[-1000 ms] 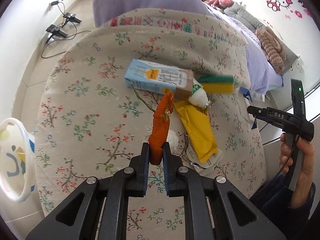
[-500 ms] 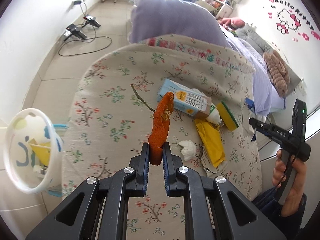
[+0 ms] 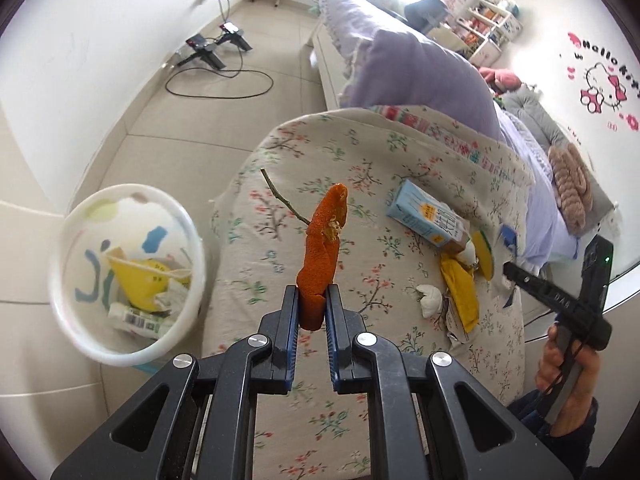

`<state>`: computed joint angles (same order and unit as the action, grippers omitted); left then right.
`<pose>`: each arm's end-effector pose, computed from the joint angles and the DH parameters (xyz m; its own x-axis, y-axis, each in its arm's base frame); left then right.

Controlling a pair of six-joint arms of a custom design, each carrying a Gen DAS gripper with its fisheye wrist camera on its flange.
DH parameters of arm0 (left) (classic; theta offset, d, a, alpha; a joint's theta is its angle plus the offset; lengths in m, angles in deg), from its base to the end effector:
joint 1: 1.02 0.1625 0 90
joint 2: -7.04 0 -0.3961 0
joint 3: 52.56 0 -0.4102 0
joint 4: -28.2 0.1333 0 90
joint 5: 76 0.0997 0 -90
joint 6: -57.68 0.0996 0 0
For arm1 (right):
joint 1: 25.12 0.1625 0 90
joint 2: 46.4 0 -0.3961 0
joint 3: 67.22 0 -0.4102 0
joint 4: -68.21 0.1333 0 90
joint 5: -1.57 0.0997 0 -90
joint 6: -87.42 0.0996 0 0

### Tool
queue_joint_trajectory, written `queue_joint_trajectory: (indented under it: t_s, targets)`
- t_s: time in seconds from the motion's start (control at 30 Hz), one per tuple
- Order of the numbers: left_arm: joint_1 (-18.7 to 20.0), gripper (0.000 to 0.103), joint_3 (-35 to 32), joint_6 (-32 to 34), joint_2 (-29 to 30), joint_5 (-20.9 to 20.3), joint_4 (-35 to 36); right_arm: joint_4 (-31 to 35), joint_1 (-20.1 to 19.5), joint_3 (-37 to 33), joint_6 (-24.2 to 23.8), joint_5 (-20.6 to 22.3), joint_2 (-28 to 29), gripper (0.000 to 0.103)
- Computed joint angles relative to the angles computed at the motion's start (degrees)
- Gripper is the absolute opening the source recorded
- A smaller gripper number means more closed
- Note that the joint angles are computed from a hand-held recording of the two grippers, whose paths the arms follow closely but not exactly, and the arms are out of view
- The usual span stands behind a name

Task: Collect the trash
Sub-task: 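Carry the peel and biscuit box to the white bin and release both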

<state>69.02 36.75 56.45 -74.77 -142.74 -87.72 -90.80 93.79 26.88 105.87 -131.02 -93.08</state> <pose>-0.0380 -0.6103 0.4457 -0.9129 0.1771 -0.3678 0.3043 0.8958 -0.3240 0.3811 -0.5538 0.1171 -0.8678 0.1268 0.4805 -0.1844 0.8158 -0.5482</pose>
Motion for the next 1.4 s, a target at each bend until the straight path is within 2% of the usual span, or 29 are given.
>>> queue_joint_trajectory:
  t_s: [0.27, 0.43, 0.7, 0.77, 0.83, 0.87, 1.03, 1.23, 1.27, 1.37, 1.4]
  targets:
    - [2.4, 0.013, -2.0, -2.8, -0.7, 3.1, 1.8, 3.1, 1.3, -6.5, -2.0, 4.4, 6.9, 0.047]
    - [6.6, 0.013, -7.2, -8.6, 0.5, 2.9, 4.4, 5.9, 2.4, -11.8, -3.2, 7.9, 12.3, 0.048]
    - [9.6, 0.015, -11.0, -12.6, 2.9, 3.1, 8.6, 11.8, 3.0, -23.3, -3.4, 13.9, 21.2, 0.048]
    - [10.1, 0.020, -12.3, -15.4, 3.6, 4.3, 10.2, 13.1, 3.2, -26.6, -3.5, 15.4, 23.6, 0.048]
    - [10.4, 0.041, -12.8, -17.7, 3.8, 5.2, 10.7, 14.6, 3.7, -30.6, -3.7, 16.5, 26.7, 0.048]
    - [10.4, 0.044, -12.7, -18.2, 3.6, 5.5, 10.2, 15.1, 3.7, -32.1, -3.7, 17.1, 27.8, 0.048]
    - [10.3, 0.045, -11.9, -17.6, 2.7, 5.8, 8.0, 19.9, 4.5, -43.8, -4.0, 19.4, 36.4, 0.048]
    - [10.6, 0.045, -12.2, -19.1, 2.4, 5.1, 6.7, 26.2, 5.4, -59.9, -4.7, 19.1, 46.9, 0.049]
    - [10.6, 0.045, -12.2, -19.0, 2.4, 5.0, 6.5, 27.2, 5.4, -62.6, -4.6, 19.1, 48.5, 0.051]
    - [10.3, 0.045, -12.2, -18.9, 2.3, 5.7, 6.5, 30.6, 5.5, -70.5, -4.6, 19.4, 53.4, 0.071]
    - [10.3, 0.045, -12.0, -18.9, 2.3, 6.1, 6.4, 30.9, 5.5, -71.3, -4.7, 19.7, 53.9, 0.072]
